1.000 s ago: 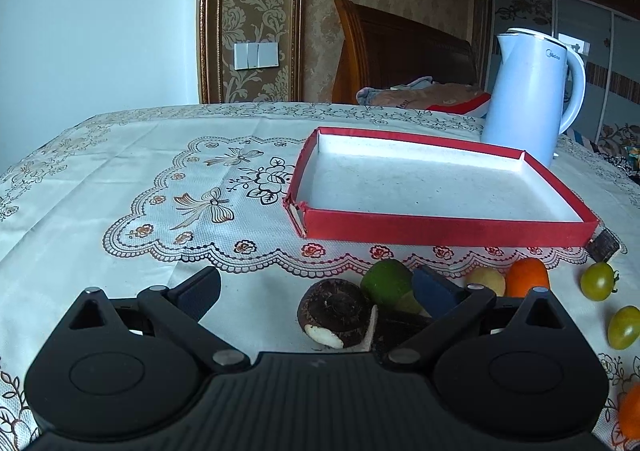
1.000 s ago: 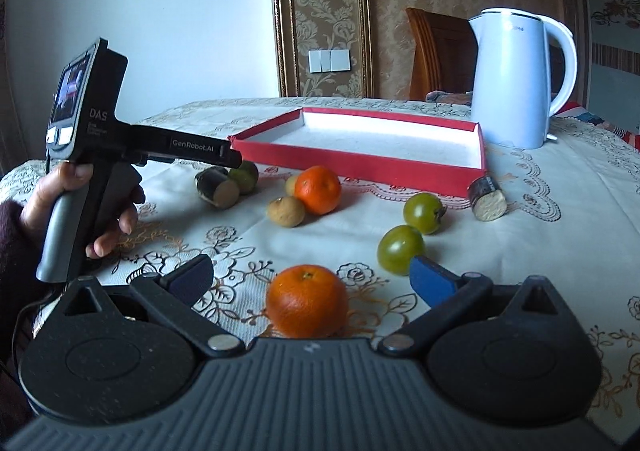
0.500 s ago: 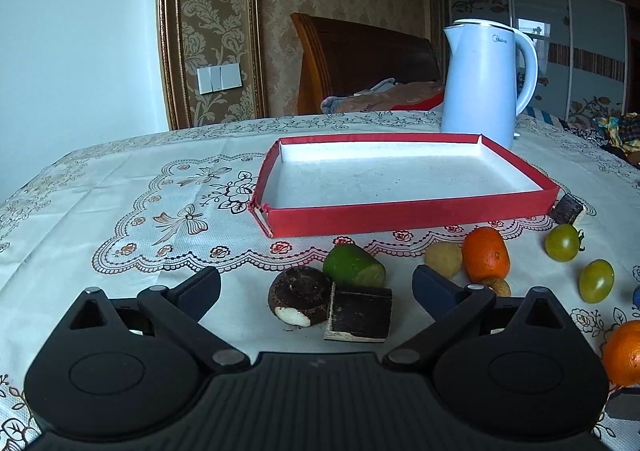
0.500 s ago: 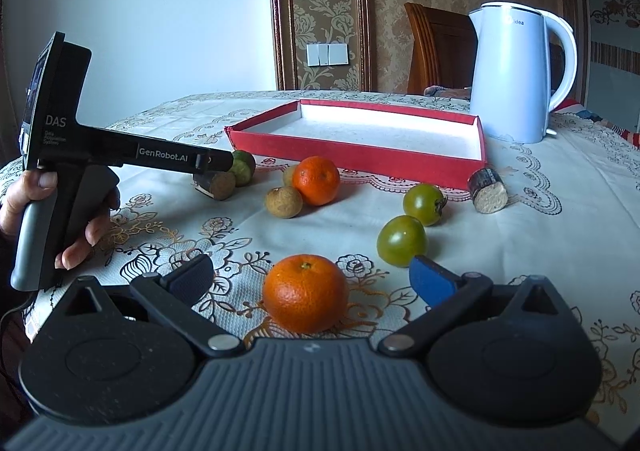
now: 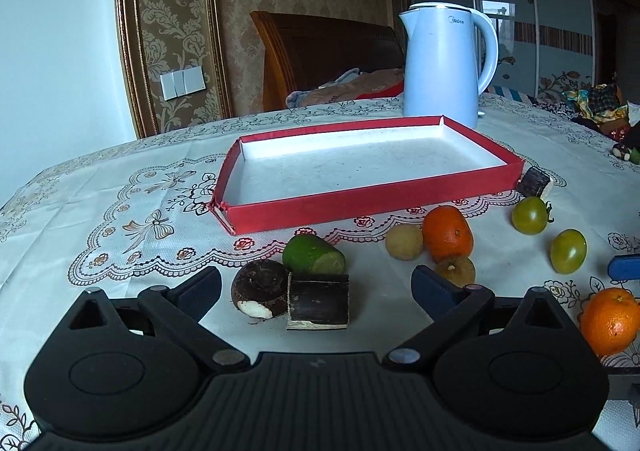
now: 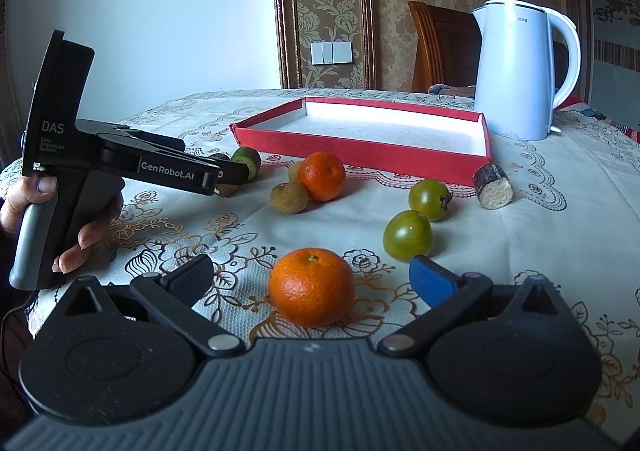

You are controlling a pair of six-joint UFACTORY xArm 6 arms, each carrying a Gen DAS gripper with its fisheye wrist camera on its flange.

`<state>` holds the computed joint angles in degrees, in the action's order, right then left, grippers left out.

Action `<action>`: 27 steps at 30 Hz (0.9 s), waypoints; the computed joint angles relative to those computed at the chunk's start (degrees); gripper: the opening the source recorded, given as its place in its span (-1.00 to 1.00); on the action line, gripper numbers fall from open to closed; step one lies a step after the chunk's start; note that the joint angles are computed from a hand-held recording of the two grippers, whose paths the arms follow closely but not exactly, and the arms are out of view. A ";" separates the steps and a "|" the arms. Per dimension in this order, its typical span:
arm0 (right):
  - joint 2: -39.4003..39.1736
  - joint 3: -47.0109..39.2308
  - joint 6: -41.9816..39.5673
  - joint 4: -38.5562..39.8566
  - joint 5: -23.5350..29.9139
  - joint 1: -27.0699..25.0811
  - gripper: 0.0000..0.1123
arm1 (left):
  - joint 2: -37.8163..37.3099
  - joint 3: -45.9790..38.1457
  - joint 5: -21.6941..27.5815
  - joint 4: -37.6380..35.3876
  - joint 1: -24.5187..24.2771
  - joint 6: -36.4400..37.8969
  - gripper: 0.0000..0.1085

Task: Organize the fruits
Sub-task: 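Close the left tool on the dark eggplant chunk while the right tool grasps a mandarin orange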

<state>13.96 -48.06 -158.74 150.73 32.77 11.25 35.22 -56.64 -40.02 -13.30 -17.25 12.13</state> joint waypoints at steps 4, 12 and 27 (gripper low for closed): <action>0.32 -0.43 0.11 0.24 -0.40 0.00 0.83 | 0.14 -0.61 1.34 0.09 -0.24 1.45 0.65; 1.38 -1.74 2.60 -2.03 -1.98 0.33 0.64 | 0.07 -0.98 2.87 -0.29 -0.26 1.79 0.19; 1.83 -2.07 3.87 -3.28 -1.91 0.09 0.58 | -0.47 -0.22 3.08 -2.95 -1.36 4.19 -0.15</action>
<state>15.79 -50.13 -154.86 147.45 30.86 11.34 34.74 -56.85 -36.94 -16.25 -18.61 16.31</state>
